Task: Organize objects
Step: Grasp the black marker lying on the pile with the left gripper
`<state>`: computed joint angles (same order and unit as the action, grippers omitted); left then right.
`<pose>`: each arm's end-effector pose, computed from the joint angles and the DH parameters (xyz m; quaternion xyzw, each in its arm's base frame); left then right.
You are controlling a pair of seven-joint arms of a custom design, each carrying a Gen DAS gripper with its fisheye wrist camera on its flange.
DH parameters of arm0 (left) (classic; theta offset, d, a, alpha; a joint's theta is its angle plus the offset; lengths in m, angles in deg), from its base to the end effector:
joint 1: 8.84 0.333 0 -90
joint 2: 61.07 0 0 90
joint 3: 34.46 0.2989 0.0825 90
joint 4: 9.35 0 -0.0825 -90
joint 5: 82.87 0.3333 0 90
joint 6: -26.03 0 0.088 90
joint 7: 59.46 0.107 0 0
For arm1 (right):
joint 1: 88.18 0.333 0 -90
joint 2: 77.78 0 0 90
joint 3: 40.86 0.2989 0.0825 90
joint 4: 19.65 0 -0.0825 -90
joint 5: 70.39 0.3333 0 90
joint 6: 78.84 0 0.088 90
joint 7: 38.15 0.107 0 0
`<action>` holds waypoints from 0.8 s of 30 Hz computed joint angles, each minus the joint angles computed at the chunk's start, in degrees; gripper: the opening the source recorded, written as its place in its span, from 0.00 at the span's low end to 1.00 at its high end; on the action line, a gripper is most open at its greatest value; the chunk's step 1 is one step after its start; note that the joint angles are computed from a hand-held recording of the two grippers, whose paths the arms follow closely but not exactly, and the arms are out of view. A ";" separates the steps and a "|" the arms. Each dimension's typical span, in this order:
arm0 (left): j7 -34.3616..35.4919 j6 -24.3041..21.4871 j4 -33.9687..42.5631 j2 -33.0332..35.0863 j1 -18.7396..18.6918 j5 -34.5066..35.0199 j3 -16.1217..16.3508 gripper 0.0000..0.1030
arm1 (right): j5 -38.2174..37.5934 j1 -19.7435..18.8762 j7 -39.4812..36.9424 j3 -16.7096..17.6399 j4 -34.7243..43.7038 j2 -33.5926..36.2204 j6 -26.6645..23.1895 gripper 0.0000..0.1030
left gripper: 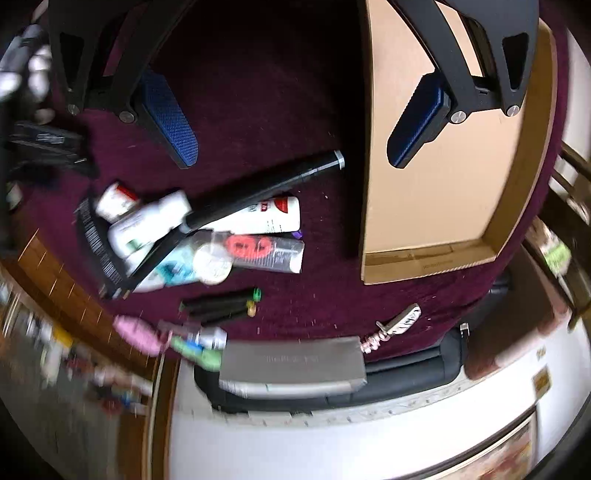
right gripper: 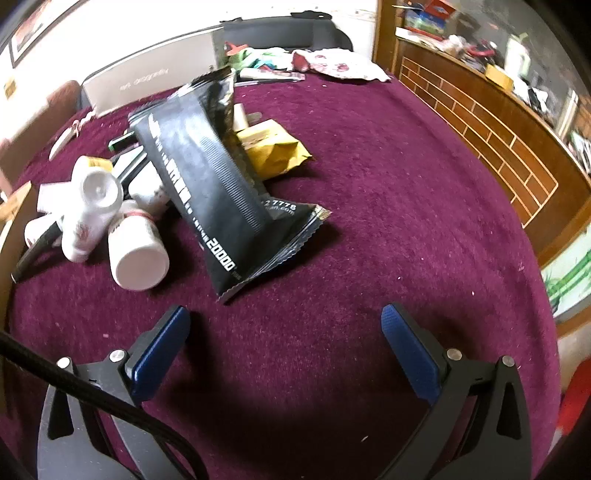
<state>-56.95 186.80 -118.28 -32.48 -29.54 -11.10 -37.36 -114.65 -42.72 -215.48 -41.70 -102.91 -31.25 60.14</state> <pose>0.5331 -0.2798 0.2815 -0.6654 0.6662 -0.2192 0.2559 0.4896 0.4823 0.2382 -0.5782 0.7650 -0.2215 0.1772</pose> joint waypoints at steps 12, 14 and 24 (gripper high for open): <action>35.84 -3.42 8.15 8.88 5.23 -30.93 -9.08 0.27 | -8.80 0.24 13.06 -2.16 -8.88 -4.73 9.88 1.00; 34.35 -2.12 5.85 7.30 3.40 -31.04 -6.98 0.27 | -9.24 0.09 13.64 -2.10 -9.10 -4.91 10.22 1.00; 30.36 -5.28 13.95 11.79 -3.74 -25.34 -0.57 0.28 | -10.82 -0.29 15.53 -1.92 -10.25 -5.63 11.15 1.00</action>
